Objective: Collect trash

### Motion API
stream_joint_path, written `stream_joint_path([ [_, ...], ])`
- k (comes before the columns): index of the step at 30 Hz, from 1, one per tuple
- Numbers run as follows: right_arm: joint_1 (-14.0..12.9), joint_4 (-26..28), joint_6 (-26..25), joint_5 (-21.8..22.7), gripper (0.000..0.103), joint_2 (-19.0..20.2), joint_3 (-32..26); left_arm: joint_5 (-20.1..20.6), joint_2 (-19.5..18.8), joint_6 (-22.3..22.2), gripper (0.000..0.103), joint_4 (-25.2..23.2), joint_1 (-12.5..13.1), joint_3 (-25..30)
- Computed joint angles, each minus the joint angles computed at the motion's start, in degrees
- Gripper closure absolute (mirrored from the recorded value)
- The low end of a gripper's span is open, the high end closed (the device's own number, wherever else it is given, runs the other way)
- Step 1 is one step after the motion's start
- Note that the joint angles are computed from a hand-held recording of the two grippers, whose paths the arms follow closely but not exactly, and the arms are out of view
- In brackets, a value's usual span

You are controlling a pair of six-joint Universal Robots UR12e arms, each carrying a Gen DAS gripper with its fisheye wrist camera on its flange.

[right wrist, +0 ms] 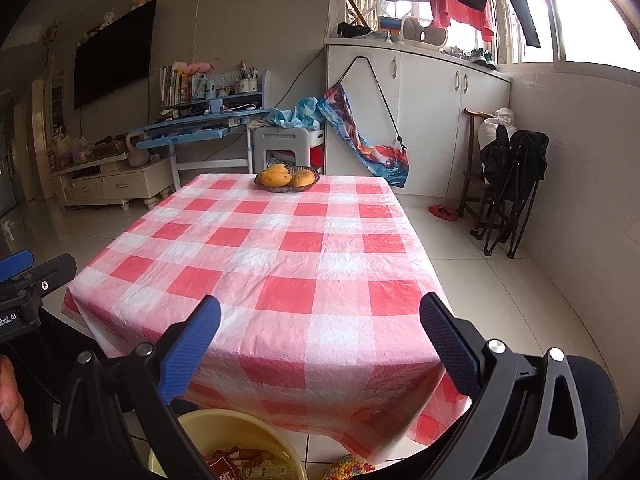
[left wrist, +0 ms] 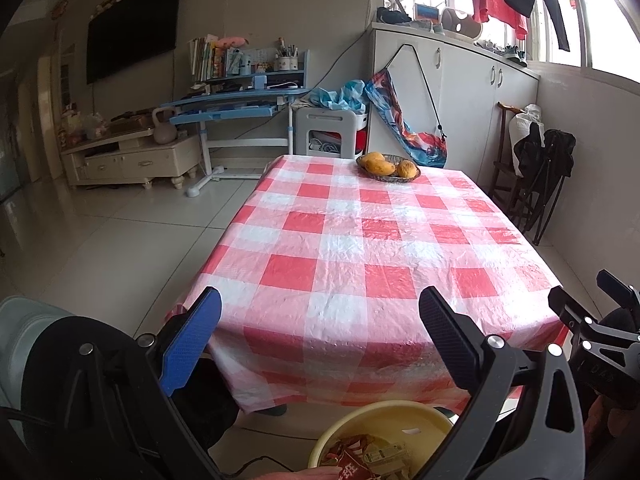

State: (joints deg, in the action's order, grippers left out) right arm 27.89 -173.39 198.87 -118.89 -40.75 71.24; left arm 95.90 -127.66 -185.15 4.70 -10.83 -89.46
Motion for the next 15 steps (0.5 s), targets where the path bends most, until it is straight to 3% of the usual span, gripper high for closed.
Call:
stream_joint_path([
  [15,0.2,0.9,-0.6,0.0,0.008,0.2,-0.3,-0.1,-0.3,-1.2,0.007,0.9,0.2,-0.1],
])
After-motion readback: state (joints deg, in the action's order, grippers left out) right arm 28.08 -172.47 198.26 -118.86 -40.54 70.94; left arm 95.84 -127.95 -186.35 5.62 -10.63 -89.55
